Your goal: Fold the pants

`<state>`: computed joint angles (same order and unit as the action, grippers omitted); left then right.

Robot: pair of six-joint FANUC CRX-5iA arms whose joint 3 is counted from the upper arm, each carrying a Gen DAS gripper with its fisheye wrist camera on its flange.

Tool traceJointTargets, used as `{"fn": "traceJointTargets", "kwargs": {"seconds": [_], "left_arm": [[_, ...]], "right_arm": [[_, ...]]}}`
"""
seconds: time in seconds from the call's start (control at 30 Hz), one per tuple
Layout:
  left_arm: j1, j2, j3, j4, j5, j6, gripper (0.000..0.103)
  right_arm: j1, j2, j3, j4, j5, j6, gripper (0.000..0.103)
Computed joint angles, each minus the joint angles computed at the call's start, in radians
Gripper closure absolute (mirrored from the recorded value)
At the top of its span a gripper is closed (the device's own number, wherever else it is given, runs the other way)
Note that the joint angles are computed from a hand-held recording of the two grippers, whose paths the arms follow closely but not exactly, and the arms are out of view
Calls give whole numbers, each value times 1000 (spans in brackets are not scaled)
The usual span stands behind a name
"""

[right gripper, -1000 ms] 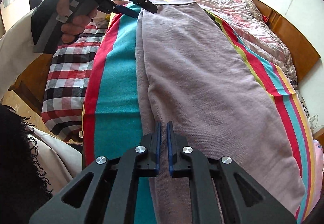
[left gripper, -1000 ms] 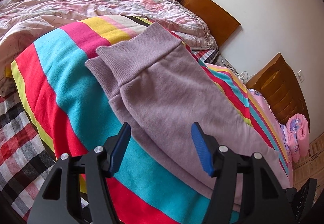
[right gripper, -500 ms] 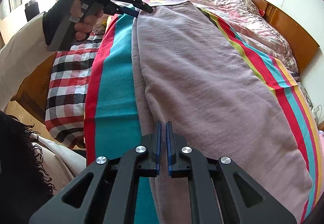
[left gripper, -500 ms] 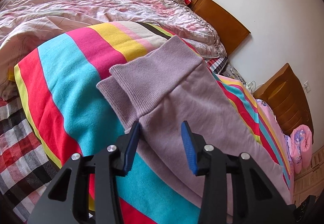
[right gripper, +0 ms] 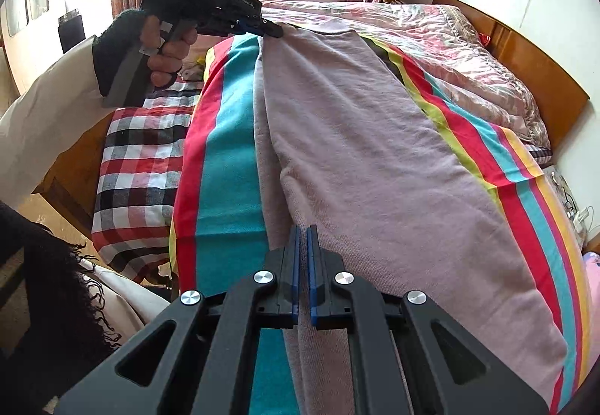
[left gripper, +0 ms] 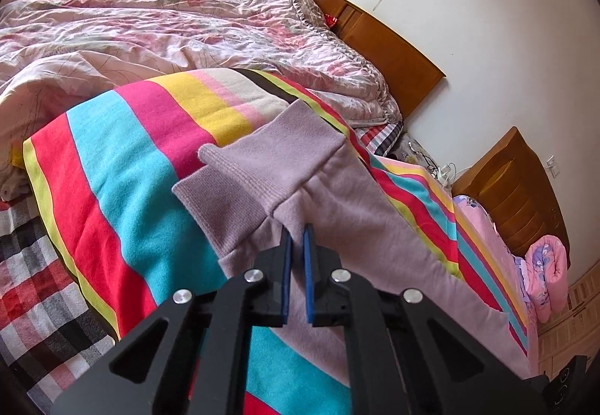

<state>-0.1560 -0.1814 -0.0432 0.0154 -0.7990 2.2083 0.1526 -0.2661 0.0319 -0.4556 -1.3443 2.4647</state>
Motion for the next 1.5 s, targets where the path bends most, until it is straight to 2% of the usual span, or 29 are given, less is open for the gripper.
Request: {"fn": "traceJointTargets", "kwargs": {"seconds": [0.1, 0.23, 0.3, 0.37, 0.4, 0.43, 0.47, 0.5, 0.53, 0.57, 0.6, 0.63, 0.7, 0.8, 0.83, 0.9, 0.97, 1.0, 1.03, 1.17, 1.23, 1.27, 1.3, 1.37, 1.4, 1.5], "left_arm": [[-20, 24, 52, -73, -81, 42, 97], [-10, 30, 8, -60, -86, 63, 97], [-4, 31, -11, -51, -67, 52, 97], [-17, 43, 17, -83, -97, 51, 91], [-31, 47, 39, -118, -123, 76, 89], [-70, 61, 92, -206, -185, 144, 83], [-130, 89, 179, -337, -299, 222, 56], [-198, 110, 253, -468, -395, 285, 34], [-259, 120, 301, -562, -438, 323, 29], [-298, 125, 326, -605, -435, 323, 25], [-316, 135, 346, -595, -409, 284, 23], [-312, 147, 358, -538, -361, 207, 22], [-330, 204, 407, -481, -311, 73, 13], [-341, 318, 488, -407, -329, -37, 13], [-329, 344, 491, -363, -324, -60, 13], [-323, 399, 515, -325, -367, -68, 13], [-346, 430, 534, -381, -399, -57, 12], [-360, 440, 546, -410, -414, -63, 9], [-368, 450, 561, -421, -429, -70, 8], [-402, 489, 659, -468, -524, -37, 9], [-426, 486, 684, -455, -471, -67, 8], [-438, 500, 712, -433, -452, -106, 8], [-446, 526, 747, -392, -436, -158, 8], [-468, 603, 837, -320, -432, -255, 8], [-483, 653, 898, -296, -451, -292, 8], [-515, 806, 1075, -223, -513, -378, 8]], "right_arm": [[-4, 4, 10, -8, -29, 21, 98], [46, 1, -54, 46, 4, -5, 98], [19, 20, -37, 11, -11, -11, 98], [5, 33, -23, 1, -25, -13, 96], [5, 32, -23, 3, -29, -15, 90], [-2, 34, -15, -6, -47, -14, 85], [-25, 39, 0, -37, -76, -4, 81], [-57, 46, 20, -81, -110, 2, 71], [-93, 53, 39, -126, -137, -1, 64], [-133, 59, 59, -174, -159, -8, 64], [-176, 64, 75, -222, -170, -16, 64], [-213, 64, 82, -256, -162, -29, 64], [-239, 60, 79, -246, -99, -81, 64], [-202, 56, 48, -111, 1, -184, 64], [-194, 54, 37, -84, 7, -188, 64], [-182, 51, 17, -58, -12, -175, 64], [-154, 31, -22, -27, -38, -136, 64], [-142, 5, -58, -12, -19, -113, 63], [-154, -12, -71, -29, -14, -95, 63], [-257, 20, -4, -100, -107, -35, 63], [-336, 47, 41, -142, -92, -56, 61], [-364, 61, 54, -136, -54, -80, 58], [-375, 74, 58, -101, 3, -118, 51], [-370, 106, 49, 20, 120, -214, 49], [-376, 134, 57, 67, 143, -261, 48], [-455, 235, 119, 93, 112, -327, 47]]}}
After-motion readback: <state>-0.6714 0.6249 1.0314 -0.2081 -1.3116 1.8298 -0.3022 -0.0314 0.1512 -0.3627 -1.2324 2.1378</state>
